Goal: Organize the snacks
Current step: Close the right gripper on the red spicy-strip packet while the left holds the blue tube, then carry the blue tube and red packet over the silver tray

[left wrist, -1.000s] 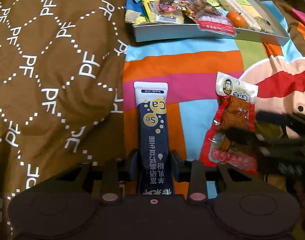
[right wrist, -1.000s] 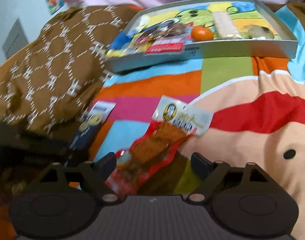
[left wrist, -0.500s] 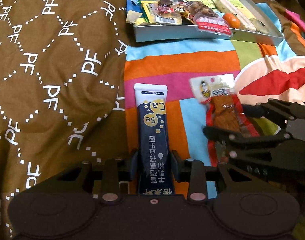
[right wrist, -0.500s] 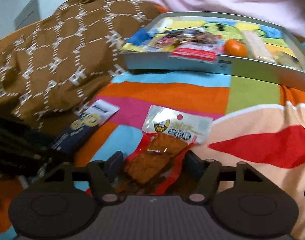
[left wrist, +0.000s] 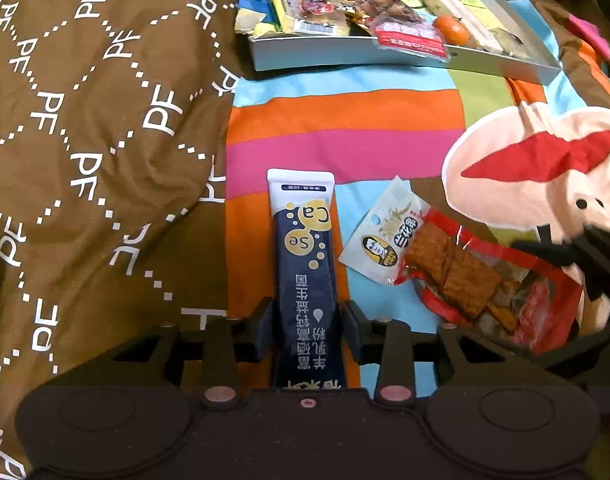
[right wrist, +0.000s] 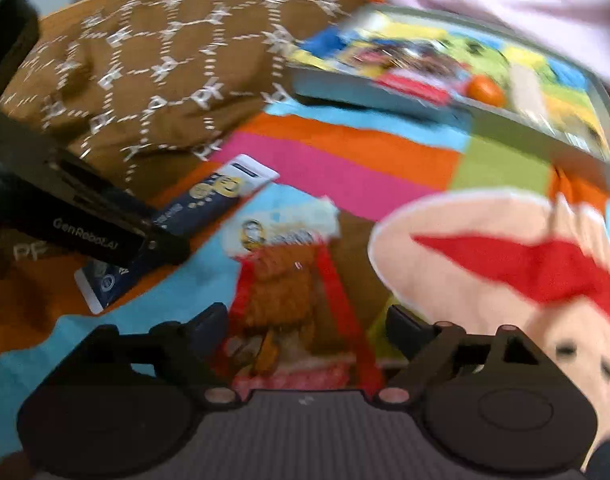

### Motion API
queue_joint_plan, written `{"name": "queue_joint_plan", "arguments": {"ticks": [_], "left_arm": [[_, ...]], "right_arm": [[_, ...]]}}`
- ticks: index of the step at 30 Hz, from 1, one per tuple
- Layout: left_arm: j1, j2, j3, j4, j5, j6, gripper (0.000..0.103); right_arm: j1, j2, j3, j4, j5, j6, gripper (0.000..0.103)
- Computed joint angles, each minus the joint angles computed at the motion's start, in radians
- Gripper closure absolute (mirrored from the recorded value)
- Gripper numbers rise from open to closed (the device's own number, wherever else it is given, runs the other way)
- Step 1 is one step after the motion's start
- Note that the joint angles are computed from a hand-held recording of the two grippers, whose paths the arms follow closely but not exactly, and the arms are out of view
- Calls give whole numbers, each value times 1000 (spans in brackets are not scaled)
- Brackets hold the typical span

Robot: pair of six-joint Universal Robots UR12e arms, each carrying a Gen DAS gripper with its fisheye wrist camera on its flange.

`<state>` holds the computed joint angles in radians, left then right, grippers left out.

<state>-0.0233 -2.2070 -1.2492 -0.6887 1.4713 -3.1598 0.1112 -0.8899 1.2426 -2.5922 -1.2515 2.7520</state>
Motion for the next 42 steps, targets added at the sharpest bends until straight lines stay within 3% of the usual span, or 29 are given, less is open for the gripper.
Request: {"name": "queue_joint_plan", "arguments": {"ticks": [2, 6, 9, 12, 14, 17, 21, 25, 28, 36, 42], "left_arm": [[1, -2, 4, -2, 0, -14, 62], [1, -2, 1, 6, 3, -2, 61], [-2, -2, -7, 23, 7, 23, 58], [-6, -2, -14, 40, 19, 49, 56], [-8, 0, -20, 52, 24, 62, 56], [-6, 1, -27, 66, 16, 64, 57], [-6, 0, -33, 84, 22, 51, 65], [-7, 1, -36, 93, 29, 28, 70], [-17, -2, -27, 82, 66, 18, 72], [-35, -8, -11, 70, 133, -15, 77], [-44, -12, -3, 66, 192, -55, 77]], "right_arm": [[10, -3, 12, -21, -16, 15, 6], [26, -2, 30, -76, -70, -63, 4], [11, 9, 5, -29, -11, -81, 1], [-10, 33, -44, 51, 90, -186, 1], [-17, 43, -71, 103, 120, -197, 1], [-17, 38, -62, 91, 115, -179, 6], [-14, 24, -38, 65, 115, -167, 28], [-9, 19, -26, 42, 98, -141, 33], [-2, 14, -10, 10, 91, -158, 45], [10, 5, 21, -70, 43, -204, 49], [20, -4, 57, -156, -1, -287, 50]]}}
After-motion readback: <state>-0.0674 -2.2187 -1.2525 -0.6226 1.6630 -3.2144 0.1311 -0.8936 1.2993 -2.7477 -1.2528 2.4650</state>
